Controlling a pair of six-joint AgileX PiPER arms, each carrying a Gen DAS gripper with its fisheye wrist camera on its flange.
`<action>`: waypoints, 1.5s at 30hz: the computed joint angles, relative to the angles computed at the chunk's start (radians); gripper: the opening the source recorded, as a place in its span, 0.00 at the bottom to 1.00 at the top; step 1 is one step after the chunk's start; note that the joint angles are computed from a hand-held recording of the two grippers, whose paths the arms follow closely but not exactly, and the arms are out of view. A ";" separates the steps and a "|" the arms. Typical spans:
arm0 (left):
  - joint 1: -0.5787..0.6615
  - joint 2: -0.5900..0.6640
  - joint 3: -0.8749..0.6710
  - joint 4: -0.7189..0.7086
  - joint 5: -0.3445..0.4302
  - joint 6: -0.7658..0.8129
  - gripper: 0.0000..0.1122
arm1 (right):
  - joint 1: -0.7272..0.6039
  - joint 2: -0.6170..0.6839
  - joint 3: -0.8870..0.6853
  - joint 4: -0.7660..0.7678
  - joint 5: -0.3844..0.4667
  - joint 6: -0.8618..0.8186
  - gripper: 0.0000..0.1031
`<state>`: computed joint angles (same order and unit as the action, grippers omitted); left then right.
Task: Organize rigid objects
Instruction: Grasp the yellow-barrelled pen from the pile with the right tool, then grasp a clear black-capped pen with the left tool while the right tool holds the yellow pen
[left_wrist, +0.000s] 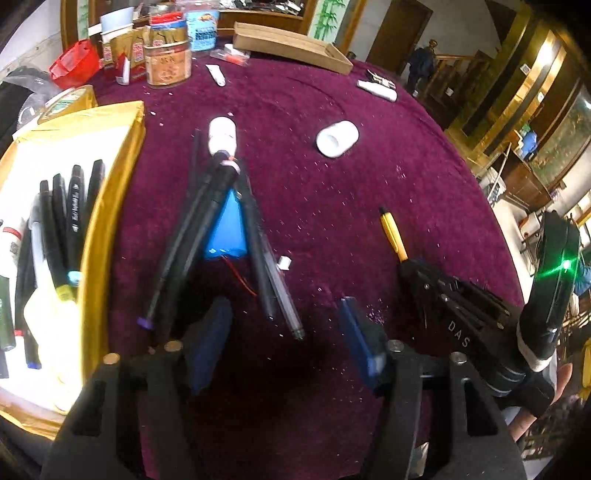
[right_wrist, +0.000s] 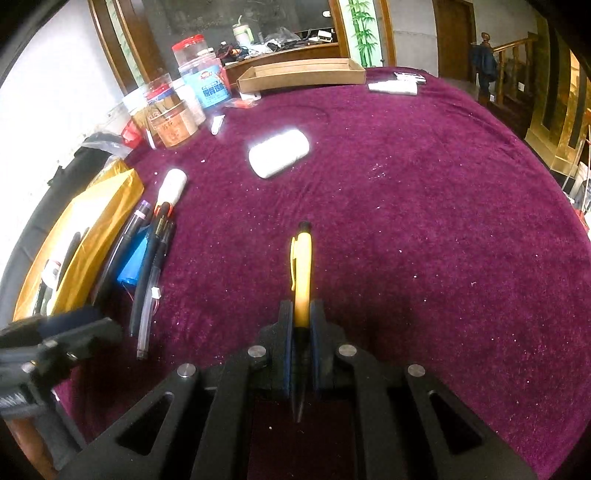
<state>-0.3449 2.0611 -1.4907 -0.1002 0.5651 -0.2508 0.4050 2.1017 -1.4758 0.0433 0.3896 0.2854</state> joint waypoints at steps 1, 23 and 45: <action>-0.005 0.011 -0.012 -0.002 0.011 0.004 0.42 | -0.001 0.001 0.000 0.007 -0.002 -0.005 0.08; 0.005 -0.012 0.067 -0.153 0.031 0.189 0.07 | 0.012 -0.009 0.025 -0.059 -0.032 0.050 0.08; -0.076 0.100 -0.098 0.135 0.049 0.001 0.13 | -0.005 -0.047 0.098 0.120 -0.126 -0.147 0.08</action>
